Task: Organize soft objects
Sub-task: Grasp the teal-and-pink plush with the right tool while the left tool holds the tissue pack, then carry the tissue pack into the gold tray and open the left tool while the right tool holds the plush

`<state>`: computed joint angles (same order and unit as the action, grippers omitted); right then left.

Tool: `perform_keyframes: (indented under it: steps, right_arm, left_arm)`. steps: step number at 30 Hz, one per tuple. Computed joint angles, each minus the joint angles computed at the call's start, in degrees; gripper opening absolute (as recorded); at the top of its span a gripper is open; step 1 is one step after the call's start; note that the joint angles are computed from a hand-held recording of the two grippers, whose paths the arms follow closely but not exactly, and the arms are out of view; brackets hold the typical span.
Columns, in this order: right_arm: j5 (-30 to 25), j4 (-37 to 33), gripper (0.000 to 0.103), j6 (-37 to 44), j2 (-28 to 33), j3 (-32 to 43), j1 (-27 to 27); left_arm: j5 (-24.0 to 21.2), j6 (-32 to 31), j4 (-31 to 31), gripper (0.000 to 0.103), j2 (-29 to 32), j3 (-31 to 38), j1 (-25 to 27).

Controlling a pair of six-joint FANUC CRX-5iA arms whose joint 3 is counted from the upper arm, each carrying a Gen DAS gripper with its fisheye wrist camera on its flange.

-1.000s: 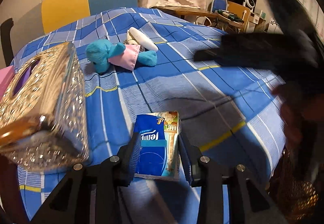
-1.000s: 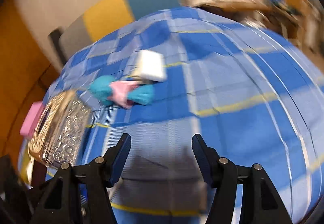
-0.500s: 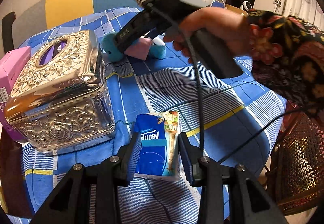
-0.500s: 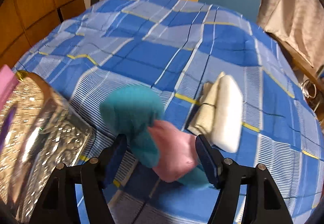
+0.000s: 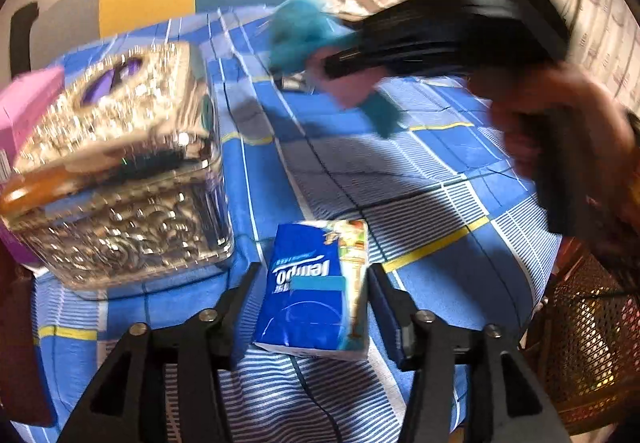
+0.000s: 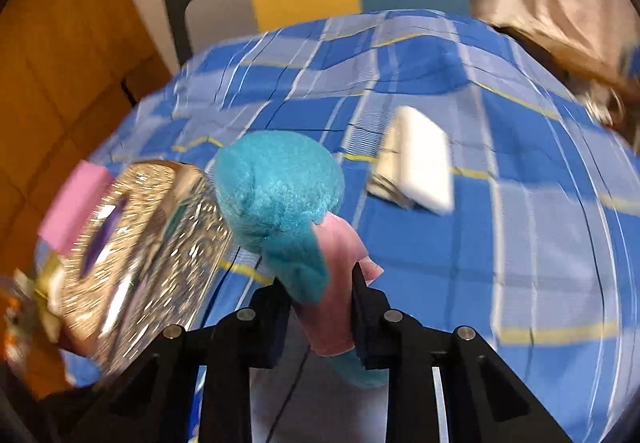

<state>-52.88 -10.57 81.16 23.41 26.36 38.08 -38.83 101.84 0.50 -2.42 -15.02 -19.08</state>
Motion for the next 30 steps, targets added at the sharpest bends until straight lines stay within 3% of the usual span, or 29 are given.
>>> perform_keyframes:
  steps: [2,7,11,15,25,30]
  right_arm:
    - [1.9,-2.5,0.027,-1.4,-4.0,-4.6,-1.0]
    - [8.1,-5.0,0.027,-4.2,-13.5,-17.4,-1.9]
    - [11.7,-9.8,0.027,-4.3,-16.7,-22.7,-3.7]
    - [10.3,-16.1,0.027,-2.1,-16.0,-21.1,-5.7]
    - [11.4,-15.6,0.027,-2.3,-17.3,-22.6,-3.5]
    - [13.8,-14.2,0.027,-4.1,-19.7,-25.1,-2.3]
  left_arm:
    - [-0.5,-2.1,4.8,0.054,1.0,-1.2,1.5]
    - [0.0,1.3,1.2,0.053,0.3,-1.0,0.1]
    - [1.5,1.4,5.3,0.052,-2.1,-4.0,1.0]
    - [1.1,1.9,4.5,0.052,-6.4,-5.9,1.6]
    - [-0.5,2.7,3.2,0.052,-20.0,-12.0,6.5]
    - [-1.1,1.9,4.5,0.052,-26.7,-15.4,13.2]
